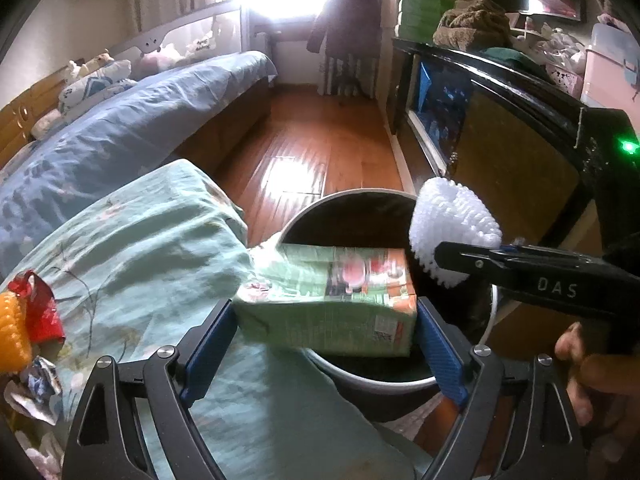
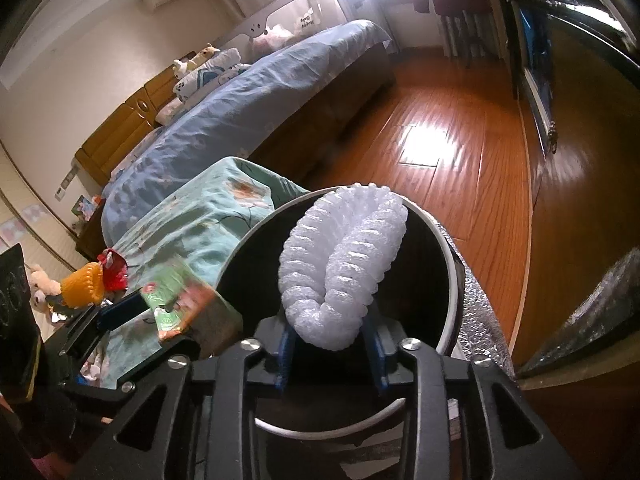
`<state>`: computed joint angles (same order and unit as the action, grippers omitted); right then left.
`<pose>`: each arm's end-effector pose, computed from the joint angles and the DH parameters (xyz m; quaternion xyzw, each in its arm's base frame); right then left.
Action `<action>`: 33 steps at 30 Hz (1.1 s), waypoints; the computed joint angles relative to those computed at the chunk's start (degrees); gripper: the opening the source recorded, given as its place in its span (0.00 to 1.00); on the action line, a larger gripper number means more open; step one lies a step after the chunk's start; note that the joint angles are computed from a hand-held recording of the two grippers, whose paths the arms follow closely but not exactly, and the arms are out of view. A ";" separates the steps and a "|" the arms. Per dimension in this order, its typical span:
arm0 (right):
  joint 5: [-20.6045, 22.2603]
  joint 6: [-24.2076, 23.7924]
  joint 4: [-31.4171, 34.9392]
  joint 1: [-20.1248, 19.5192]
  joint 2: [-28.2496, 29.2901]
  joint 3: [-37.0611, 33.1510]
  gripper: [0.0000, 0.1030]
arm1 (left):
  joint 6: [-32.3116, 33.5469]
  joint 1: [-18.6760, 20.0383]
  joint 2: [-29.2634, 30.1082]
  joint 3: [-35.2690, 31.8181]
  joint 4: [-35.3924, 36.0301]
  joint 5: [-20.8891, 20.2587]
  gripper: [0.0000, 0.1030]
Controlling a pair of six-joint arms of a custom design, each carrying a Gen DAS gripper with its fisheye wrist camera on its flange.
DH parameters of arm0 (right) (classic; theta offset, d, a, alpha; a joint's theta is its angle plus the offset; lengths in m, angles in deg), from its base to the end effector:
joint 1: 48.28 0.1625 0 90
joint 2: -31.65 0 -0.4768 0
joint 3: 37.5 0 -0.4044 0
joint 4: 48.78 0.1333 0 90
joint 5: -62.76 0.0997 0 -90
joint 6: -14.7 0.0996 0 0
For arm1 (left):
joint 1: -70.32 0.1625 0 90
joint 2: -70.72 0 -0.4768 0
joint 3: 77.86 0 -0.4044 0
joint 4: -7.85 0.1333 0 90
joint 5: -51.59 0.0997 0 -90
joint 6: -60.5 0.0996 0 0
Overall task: Collect trash
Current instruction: 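Carry both items over the bin and open both tools to drop them, then return both tools to the table and approach the crumpled tissues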
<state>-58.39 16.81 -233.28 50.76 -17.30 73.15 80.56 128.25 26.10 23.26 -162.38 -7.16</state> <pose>0.1805 -0.6141 0.1484 -0.0198 -0.9270 0.2957 0.2299 -0.2086 -0.6813 0.1224 0.3644 0.8709 -0.2245 0.2414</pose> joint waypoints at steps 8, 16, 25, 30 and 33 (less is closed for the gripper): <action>-0.21 1.25 -0.80 0.30 -0.31 0.27 0.64 | -1.22 0.12 -1.45 1.53 -1.24 -0.02 0.86; 1.52 2.09 -4.71 2.83 0.96 2.22 0.76 | -4.11 0.67 -7.56 9.68 -7.62 -0.24 0.86; 2.87 3.12 -6.34 6.91 4.42 2.76 0.79 | -7.45 0.50 -15.53 20.02 -13.99 3.15 0.86; 3.38 2.19 -6.17 9.53 6.92 1.61 0.81 | -8.17 -0.08 -19.70 24.78 -17.81 6.68 0.86; 4.28 1.72 -5.57 10.65 8.32 0.73 0.82 | -9.31 -0.27 -22.49 27.14 -18.44 8.38 0.86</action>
<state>-54.12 18.53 -238.84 61.41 -8.98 73.88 71.25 127.98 3.61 50.41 -180.82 1.22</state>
